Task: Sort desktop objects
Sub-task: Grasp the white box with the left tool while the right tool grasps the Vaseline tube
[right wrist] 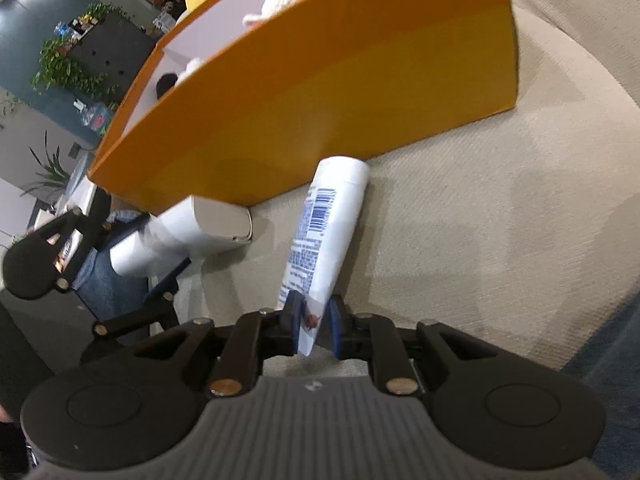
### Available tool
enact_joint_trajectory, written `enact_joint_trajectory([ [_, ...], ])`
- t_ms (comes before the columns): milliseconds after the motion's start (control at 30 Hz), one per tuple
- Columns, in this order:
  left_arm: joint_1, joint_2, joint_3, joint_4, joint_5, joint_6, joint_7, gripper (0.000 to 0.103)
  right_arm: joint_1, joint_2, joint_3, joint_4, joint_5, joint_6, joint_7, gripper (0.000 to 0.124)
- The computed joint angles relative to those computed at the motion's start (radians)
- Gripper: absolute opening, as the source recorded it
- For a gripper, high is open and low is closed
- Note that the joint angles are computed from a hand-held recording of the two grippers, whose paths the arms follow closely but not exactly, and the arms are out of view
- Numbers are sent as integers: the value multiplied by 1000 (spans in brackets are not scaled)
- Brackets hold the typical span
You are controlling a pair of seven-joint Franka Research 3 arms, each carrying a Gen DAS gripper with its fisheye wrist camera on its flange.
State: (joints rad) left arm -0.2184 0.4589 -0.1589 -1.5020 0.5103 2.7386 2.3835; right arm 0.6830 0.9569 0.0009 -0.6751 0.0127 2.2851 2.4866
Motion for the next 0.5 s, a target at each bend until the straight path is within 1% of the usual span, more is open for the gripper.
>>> enact_joint_trajectory([
  [33,8,-11,-10,-12,-12,-5,13,48,0,-1,0,-4,0,1,-1,18],
  [67,17,-16,-22,-12,-30,-18,33,46,1,-25,-2,-43,-1,19,2,17],
  [100,26,-19,-35,-8,-53,-35,54,44,4,-71,-3,-111,-4,46,5,16],
  [167,39,-22,-52,0,-89,-63,98,43,8,-127,-12,-199,-17,88,17,15],
  [233,53,-24,-73,9,-136,-107,153,42,16,-178,-24,-272,-42,124,28,13],
  [267,40,-5,-58,45,-173,-137,191,41,21,-202,-33,-298,-60,130,33,12],
  [300,52,-8,-77,46,-167,-166,195,41,25,-221,-37,-323,-77,138,34,12],
  [333,49,-9,-75,44,-170,-172,210,41,29,-235,-44,-335,-97,136,35,11],
  [400,39,-12,-64,25,-161,-145,217,42,38,-248,-55,-334,-139,112,35,11],
  [433,33,-11,-58,19,-156,-134,208,42,34,-248,-50,-328,-148,99,22,11],
  [500,28,-9,-54,15,-160,-136,195,42,20,-256,-34,-346,-143,108,11,11],
])
